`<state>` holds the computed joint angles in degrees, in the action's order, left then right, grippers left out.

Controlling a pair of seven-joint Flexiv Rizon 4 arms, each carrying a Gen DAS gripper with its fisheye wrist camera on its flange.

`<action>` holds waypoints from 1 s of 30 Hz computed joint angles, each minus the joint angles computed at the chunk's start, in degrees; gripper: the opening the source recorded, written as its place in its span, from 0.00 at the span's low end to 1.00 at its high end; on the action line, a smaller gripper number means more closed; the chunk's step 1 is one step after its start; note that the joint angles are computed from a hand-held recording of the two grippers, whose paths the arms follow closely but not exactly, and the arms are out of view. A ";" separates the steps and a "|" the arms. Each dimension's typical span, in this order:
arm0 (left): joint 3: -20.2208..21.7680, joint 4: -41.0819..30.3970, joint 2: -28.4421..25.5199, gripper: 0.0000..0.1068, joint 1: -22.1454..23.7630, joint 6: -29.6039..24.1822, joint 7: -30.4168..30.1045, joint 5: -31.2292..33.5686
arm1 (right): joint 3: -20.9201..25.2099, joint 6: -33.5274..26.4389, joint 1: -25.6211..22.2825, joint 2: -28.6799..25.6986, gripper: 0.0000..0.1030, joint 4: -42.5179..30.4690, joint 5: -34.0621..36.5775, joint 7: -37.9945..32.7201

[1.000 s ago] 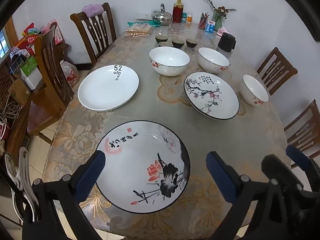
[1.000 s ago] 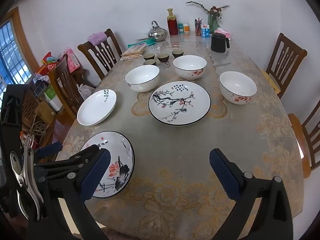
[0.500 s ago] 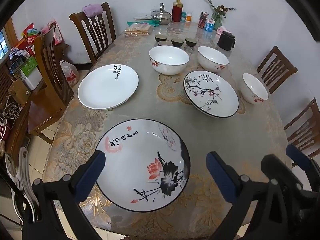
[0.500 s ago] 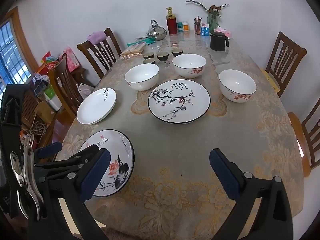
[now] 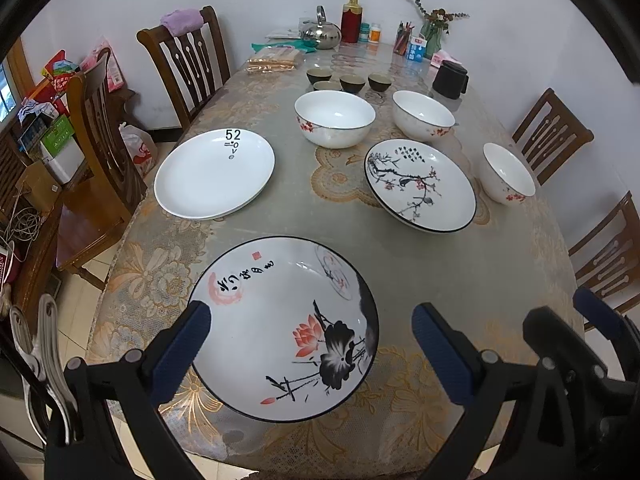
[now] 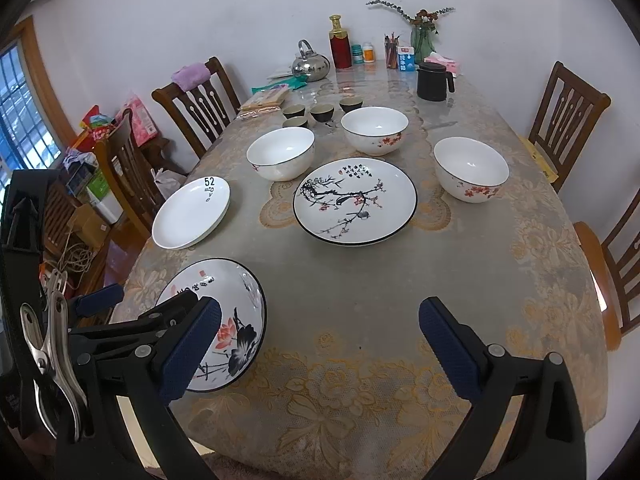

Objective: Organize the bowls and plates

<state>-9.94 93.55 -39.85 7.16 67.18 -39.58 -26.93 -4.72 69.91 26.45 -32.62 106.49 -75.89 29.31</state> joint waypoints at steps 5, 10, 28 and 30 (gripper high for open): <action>-0.03 0.01 -0.02 0.96 0.03 0.02 -0.04 0.06 | 0.04 0.05 -0.06 -0.01 0.99 0.02 0.00 0.00; -0.05 0.07 -0.01 0.96 0.06 0.08 -0.03 0.09 | 0.06 0.02 -0.05 -0.02 0.99 0.02 0.10 -0.06; -0.04 0.19 0.02 0.96 -0.02 0.28 -0.09 0.27 | -0.33 0.45 -0.27 0.34 0.99 0.80 -0.69 0.39; 0.00 0.11 0.02 0.96 -0.04 0.18 -0.11 0.33 | -0.10 0.33 -0.46 0.34 0.99 0.78 -0.73 0.35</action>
<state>-9.95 93.65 -39.83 7.12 67.36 -39.69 -26.60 -4.82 70.23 25.99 -32.28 107.27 -76.62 29.65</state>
